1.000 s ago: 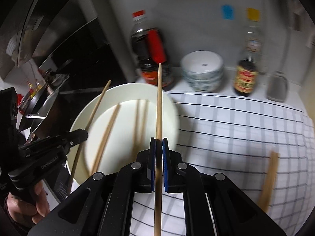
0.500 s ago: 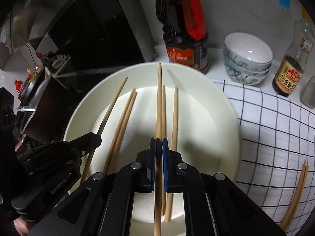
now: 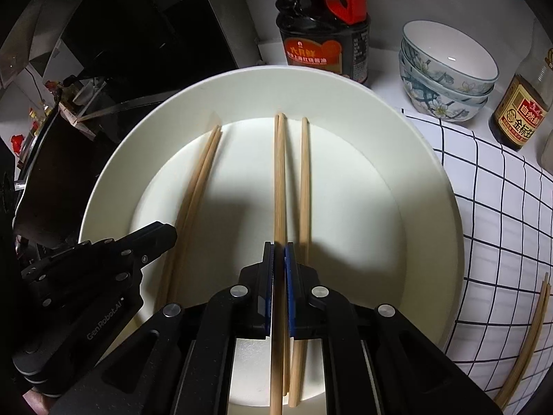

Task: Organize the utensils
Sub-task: 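Open the right gripper to drop the chopstick into the bowl, then move the right gripper back over the chopsticks on the cloth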

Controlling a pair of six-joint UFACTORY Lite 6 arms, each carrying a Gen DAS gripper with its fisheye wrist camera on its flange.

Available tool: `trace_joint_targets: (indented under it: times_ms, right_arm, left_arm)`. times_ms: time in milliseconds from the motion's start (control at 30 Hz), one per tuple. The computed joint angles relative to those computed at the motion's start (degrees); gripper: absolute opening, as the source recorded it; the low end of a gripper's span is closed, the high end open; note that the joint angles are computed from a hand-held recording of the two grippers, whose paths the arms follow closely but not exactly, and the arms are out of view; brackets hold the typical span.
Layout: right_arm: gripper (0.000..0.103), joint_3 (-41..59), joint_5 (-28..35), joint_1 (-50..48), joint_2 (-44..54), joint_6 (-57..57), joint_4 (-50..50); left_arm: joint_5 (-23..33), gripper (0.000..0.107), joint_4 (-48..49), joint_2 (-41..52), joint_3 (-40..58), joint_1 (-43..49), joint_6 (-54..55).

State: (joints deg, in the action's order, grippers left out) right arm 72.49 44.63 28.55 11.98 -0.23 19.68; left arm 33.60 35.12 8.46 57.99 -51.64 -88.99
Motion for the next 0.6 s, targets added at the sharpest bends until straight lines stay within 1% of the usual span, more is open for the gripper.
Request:
trace_joint_targets:
  times_ms: [33, 100, 133, 167, 200, 267, 333, 400, 467, 500, 567, 600]
  right_arm:
    - [0.006, -0.2, -0.2, 0.1, 0.1, -0.1, 0.0]
    - [0.006, -0.3, -0.4, 0.5, 0.1, 0.6, -0.7]
    - [0.007, -0.8, -0.8, 0.6, -0.7, 1.1, -1.1]
    - [0.011, -0.5, -0.7, 0.8, -0.7, 1.6, -1.4]
    - [0.013, -0.9, -1.0, 0.8, -1.3, 1.9, -1.8]
    - [0.019, -1.6, -1.0, 0.6, -2.8, 2.7, -2.7]
    - [0.021, -2.2, -0.8, 0.2, -3.9, 2.9, -3.0]
    - [0.022, -3.1, -0.6, -0.2, -5.4, 2.6, -2.7]
    - [0.027, -4.0, -0.4, -0.3, -6.9, 3.0, -3.1]
    - [0.027, -4.5, -0.4, -0.3, -7.8, 3.2, -3.2]
    - [0.029, -5.4, -0.2, -0.2, -9.2, 3.9, -3.6]
    - [0.029, -5.7, -0.2, 0.0, -9.9, 4.5, -4.0]
  left_arm:
    - [0.2, 0.008, 0.0, 0.1, 0.1, 0.0, 0.1]
    - [0.7, 0.016, -0.3, 0.4, 0.6, -0.1, 0.6]
    - [1.1, 0.023, -0.2, 0.4, 0.7, -0.1, 0.5]
    - [1.9, 0.031, 0.1, 0.2, 0.8, -0.5, 0.1]
    - [2.4, 0.035, 0.3, -0.2, 0.6, -0.7, -0.3]
    - [3.2, 0.052, 1.1, -1.5, -0.1, -1.3, -1.6]
    - [4.2, 0.053, 2.0, -3.2, -1.1, -2.0, -2.7]
    - [5.5, 0.059, 2.1, -4.1, -1.4, -2.6, -2.9]
    - [6.9, 0.065, 2.5, -5.3, -1.8, -3.4, -3.8]
    - [7.4, 0.067, 2.6, -5.9, -2.1, -3.8, -4.1]
    - [8.6, 0.075, 3.3, -6.9, -2.5, -4.7, -5.4]
    - [9.4, 0.076, 3.6, -7.3, -2.6, -5.4, -5.9]
